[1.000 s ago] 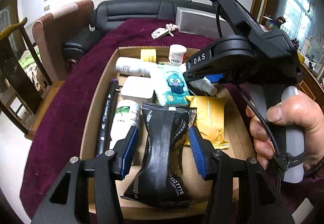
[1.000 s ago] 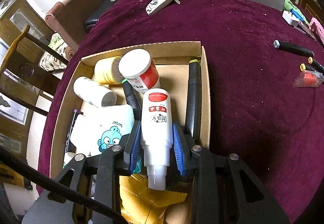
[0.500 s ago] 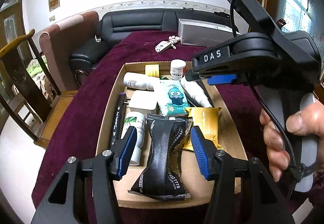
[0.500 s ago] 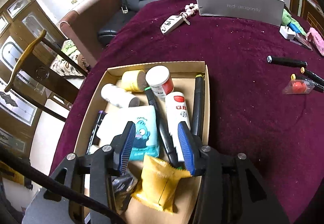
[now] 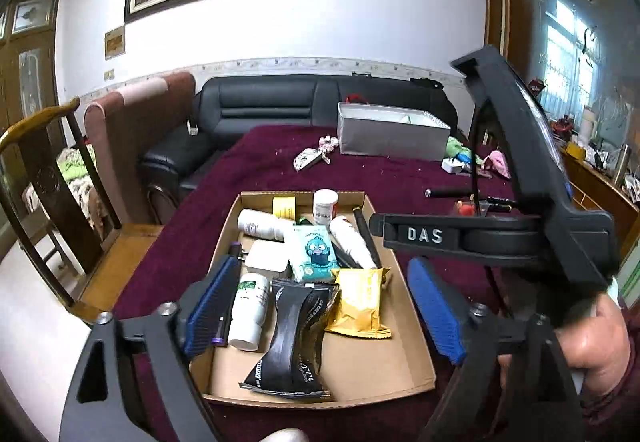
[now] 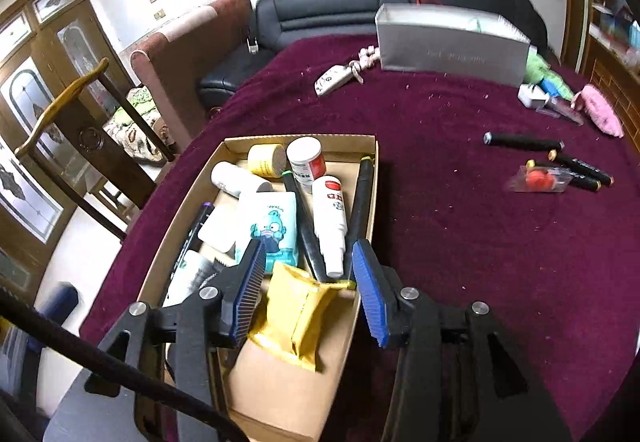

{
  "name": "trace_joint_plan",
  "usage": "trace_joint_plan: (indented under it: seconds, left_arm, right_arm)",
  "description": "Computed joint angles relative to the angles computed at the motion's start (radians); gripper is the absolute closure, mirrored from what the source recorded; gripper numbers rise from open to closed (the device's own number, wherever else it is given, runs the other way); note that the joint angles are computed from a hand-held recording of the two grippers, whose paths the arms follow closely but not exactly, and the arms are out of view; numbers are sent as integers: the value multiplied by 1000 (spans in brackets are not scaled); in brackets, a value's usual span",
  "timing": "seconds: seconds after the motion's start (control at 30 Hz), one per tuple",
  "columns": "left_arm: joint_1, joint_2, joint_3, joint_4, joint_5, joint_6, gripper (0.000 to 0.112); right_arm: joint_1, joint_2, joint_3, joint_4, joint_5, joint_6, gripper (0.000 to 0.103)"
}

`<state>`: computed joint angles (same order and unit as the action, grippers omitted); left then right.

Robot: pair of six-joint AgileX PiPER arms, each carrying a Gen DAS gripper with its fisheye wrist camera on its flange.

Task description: Organize objects

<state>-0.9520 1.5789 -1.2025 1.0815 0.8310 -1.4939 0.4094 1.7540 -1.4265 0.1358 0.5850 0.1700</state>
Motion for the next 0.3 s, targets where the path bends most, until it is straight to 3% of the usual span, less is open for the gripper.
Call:
trace_joint_plan:
  seconds: [0.1, 0.17, 0.3]
  left_arm:
    - [17, -3, -5, -27, 8, 6, 10]
    - [44, -16, 4, -63, 5, -20, 10]
    - [32, 2, -11, -20, 159, -93, 10]
  right_arm:
    - [19, -62, 67, -75, -46, 85, 53]
    - [46, -100, 106, -210, -77, 195, 53]
    - [83, -165, 180, -442, -114, 410, 53]
